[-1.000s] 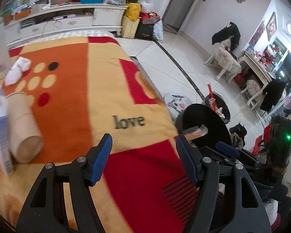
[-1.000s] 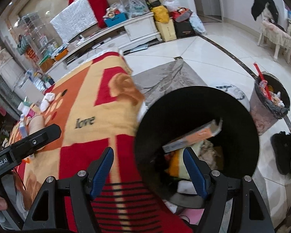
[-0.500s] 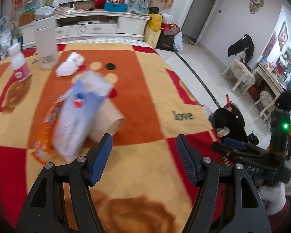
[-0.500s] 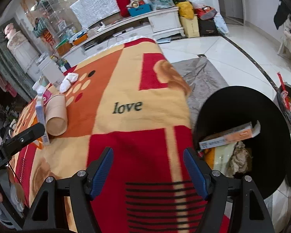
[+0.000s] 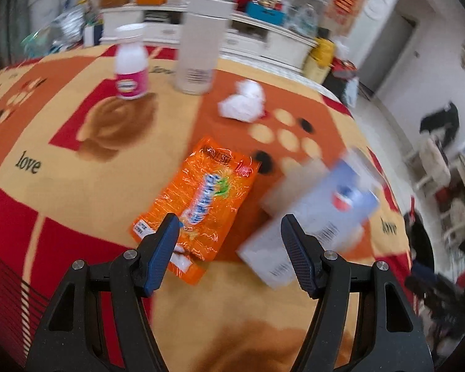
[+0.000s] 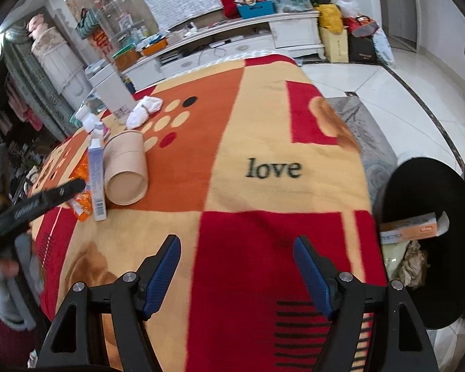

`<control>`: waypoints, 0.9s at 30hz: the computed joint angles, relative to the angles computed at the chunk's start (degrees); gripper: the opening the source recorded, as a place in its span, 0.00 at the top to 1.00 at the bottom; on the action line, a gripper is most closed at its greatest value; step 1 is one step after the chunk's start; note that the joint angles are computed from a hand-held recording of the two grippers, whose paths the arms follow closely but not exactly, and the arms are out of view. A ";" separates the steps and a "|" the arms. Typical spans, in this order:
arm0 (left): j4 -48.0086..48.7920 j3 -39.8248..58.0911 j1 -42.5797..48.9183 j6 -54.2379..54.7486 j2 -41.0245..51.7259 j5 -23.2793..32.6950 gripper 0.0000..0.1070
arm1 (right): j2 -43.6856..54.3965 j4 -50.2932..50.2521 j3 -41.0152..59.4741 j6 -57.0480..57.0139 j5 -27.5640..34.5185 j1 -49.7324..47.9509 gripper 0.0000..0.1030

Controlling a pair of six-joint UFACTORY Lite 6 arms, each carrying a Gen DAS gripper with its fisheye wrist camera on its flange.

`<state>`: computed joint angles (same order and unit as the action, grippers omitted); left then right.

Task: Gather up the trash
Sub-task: 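Move both tools back over the table toward the remaining items, then grasp the orange sausage snack bag with the left tool while the right tool grasps the white-blue medicine box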

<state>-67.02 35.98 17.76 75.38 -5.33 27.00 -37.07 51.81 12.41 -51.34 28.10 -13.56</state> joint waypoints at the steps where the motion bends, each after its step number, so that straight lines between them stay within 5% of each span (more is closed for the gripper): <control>1: -0.03 1.23 1.94 1.06 1.58 1.26 0.37 | 0.54 -0.06 0.38 0.99 -0.88 1.64 0.29; 4: 1.01 4.63 5.88 3.33 5.17 7.22 0.37 | 3.05 0.08 1.76 3.62 -3.99 6.96 0.29; 12: 6.52 11.19 6.93 7.16 13.86 12.51 0.37 | 11.63 4.33 5.51 4.46 -10.19 16.21 0.28; 19: 5.93 12.86 0.62 12.79 17.79 4.20 0.33 | 17.03 6.77 7.97 3.67 -12.25 19.30 0.28; 27: 9.13 20.17 0.74 8.94 23.48 3.89 0.33 | 19.18 4.51 10.42 6.91 -13.01 20.97 0.28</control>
<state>-57.88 56.15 18.50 84.32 18.15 30.89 -17.89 56.32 22.83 -44.44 15.09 7.41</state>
